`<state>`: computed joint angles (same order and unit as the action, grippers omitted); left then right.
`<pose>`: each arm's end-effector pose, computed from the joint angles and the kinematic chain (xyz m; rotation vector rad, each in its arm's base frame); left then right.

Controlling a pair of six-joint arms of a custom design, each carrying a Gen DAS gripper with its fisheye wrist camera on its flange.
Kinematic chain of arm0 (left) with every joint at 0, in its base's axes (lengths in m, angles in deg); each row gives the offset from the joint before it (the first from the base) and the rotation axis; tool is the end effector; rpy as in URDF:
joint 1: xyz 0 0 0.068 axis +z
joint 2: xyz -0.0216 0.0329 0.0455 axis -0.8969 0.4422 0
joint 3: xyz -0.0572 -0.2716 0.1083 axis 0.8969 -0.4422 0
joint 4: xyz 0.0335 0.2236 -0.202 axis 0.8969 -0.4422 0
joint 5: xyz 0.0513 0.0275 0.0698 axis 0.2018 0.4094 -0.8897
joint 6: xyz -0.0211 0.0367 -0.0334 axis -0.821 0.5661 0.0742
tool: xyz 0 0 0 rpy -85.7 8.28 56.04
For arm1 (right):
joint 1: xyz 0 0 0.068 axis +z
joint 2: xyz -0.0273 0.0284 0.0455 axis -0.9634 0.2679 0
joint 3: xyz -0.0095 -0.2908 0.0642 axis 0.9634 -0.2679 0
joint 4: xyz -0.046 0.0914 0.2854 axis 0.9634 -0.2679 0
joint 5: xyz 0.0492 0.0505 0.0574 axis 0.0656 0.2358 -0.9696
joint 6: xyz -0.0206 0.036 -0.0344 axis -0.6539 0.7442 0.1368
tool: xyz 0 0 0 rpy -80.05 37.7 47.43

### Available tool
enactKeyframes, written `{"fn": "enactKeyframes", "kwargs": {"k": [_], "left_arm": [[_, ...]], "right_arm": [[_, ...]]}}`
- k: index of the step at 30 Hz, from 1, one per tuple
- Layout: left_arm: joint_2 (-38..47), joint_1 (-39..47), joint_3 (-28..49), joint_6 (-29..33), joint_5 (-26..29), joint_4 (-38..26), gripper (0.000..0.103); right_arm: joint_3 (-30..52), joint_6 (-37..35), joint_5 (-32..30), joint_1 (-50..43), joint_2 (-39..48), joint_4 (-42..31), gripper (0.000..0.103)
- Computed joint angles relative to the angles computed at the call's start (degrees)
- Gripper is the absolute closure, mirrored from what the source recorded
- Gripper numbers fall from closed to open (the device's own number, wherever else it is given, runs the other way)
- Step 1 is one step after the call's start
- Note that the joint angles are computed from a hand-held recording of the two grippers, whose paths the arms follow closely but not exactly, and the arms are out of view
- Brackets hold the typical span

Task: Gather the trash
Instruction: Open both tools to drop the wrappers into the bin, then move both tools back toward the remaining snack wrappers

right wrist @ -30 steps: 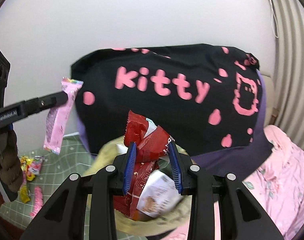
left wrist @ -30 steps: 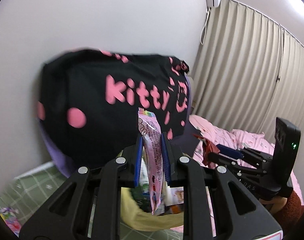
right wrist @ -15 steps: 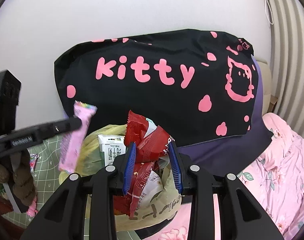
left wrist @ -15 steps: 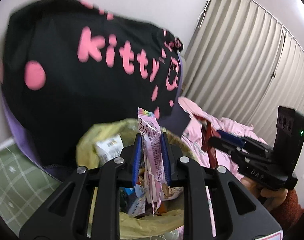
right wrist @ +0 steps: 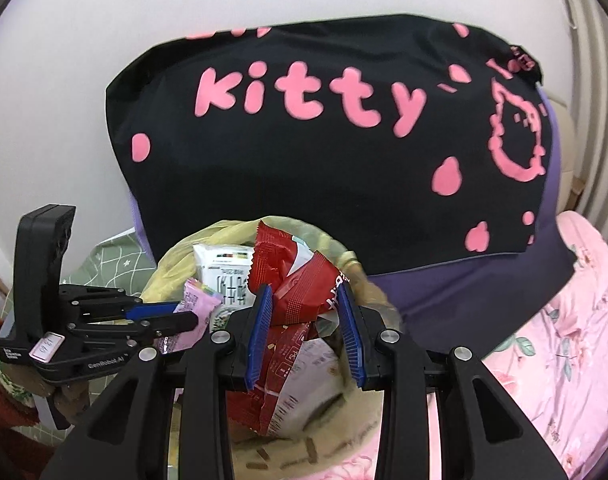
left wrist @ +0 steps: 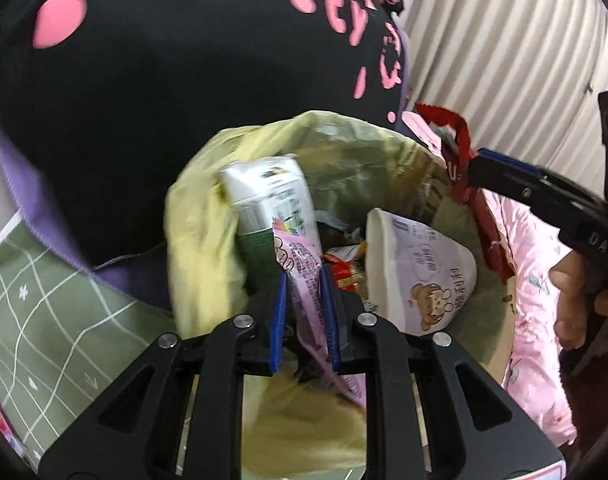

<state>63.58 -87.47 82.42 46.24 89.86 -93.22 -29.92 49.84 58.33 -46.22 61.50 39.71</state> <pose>0.3095 -0.1420 0.2008 0.3954 2.3982 -0.4529 0.2754 0.1464 0.2431 -0.3380 2.2187 0.3177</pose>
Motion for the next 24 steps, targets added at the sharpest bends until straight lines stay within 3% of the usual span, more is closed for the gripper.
{"fn": "enactKeyframes", "kwargs": {"k": [9, 11, 18, 24], "left_arm": [[-5.0, 2.5, -3.4, -1.3, 3.0, 0.2, 0.086], [-5.7, 2.9, -3.5, -1.7, 3.7, 0.3, 0.085], [-8.6, 3.1, -4.7, -3.1, 3.8, 0.4, 0.068], [-14.0, 3.0, -6.7, -3.2, 3.0, -0.4, 0.067]], "right_arm": [[4.9, -1.1, -2.5, -0.5, 8.3, 1.0, 0.068], [4.4, -0.7, -2.4, -0.6, 8.5, 2.0, 0.062], [2.8, 0.2, -1.8, -0.5, 6.8, 3.0, 0.059], [2.4, 1.5, 1.3, 1.0, 4.3, 2.7, 0.059]]}}
